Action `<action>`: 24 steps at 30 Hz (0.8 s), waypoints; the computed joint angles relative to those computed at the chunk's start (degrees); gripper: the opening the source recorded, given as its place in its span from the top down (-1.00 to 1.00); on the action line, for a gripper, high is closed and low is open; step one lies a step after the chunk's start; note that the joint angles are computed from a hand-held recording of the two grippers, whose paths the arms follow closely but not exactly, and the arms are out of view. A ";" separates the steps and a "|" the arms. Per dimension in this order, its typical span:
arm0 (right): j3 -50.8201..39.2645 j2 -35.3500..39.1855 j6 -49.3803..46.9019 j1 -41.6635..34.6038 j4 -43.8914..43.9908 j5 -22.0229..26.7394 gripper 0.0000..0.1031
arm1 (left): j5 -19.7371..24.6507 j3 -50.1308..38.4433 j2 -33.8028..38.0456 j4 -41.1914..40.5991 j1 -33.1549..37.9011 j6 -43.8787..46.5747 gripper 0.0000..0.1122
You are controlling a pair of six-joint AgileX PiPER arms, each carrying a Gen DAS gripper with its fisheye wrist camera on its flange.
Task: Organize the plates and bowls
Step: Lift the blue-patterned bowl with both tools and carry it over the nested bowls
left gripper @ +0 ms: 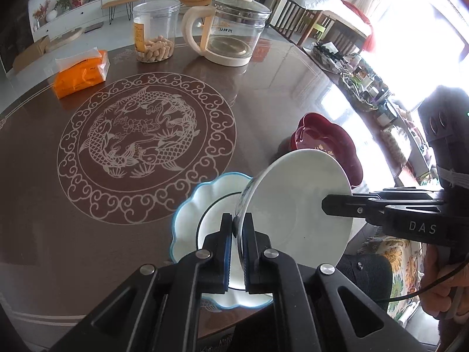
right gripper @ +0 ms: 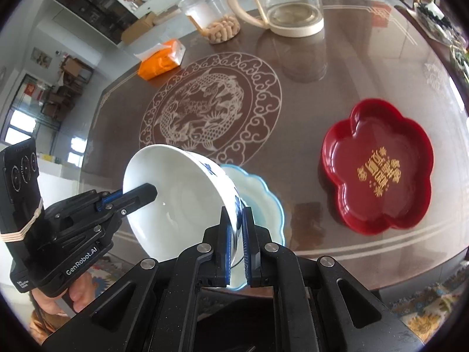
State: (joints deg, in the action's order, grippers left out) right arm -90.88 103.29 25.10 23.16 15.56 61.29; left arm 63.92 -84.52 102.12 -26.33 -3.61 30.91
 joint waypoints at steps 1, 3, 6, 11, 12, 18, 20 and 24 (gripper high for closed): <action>1.21 -0.11 0.38 0.42 0.22 -0.54 0.82 | -0.88 1.44 -0.32 0.26 0.05 0.24 0.92; 3.41 0.09 0.76 1.14 0.75 -1.95 0.82 | -1.71 3.33 -0.15 0.48 0.37 0.19 0.92; 4.90 1.50 1.46 2.41 0.48 -3.34 0.82 | -4.01 5.57 -0.03 1.28 0.55 0.13 0.92; 4.79 3.79 2.86 4.82 -2.04 -4.81 0.82 | -6.48 6.97 0.54 2.60 0.37 0.38 0.91; 4.75 3.91 3.25 5.32 -2.96 -4.78 0.82 | -7.05 7.30 0.47 2.98 0.17 0.39 0.91; 4.07 4.57 5.61 7.47 -8.62 -5.37 0.82 | -9.43 8.81 0.50 4.79 -1.06 0.88 0.91; 3.94 4.70 6.40 8.56 -11.01 -5.49 0.82 | -10.44 9.49 0.27 5.82 -1.63 0.73 0.91; 5.82 4.64 6.59 9.26 -12.05 -7.80 0.82 | -10.54 9.63 0.92 6.31 -1.65 0.94 0.91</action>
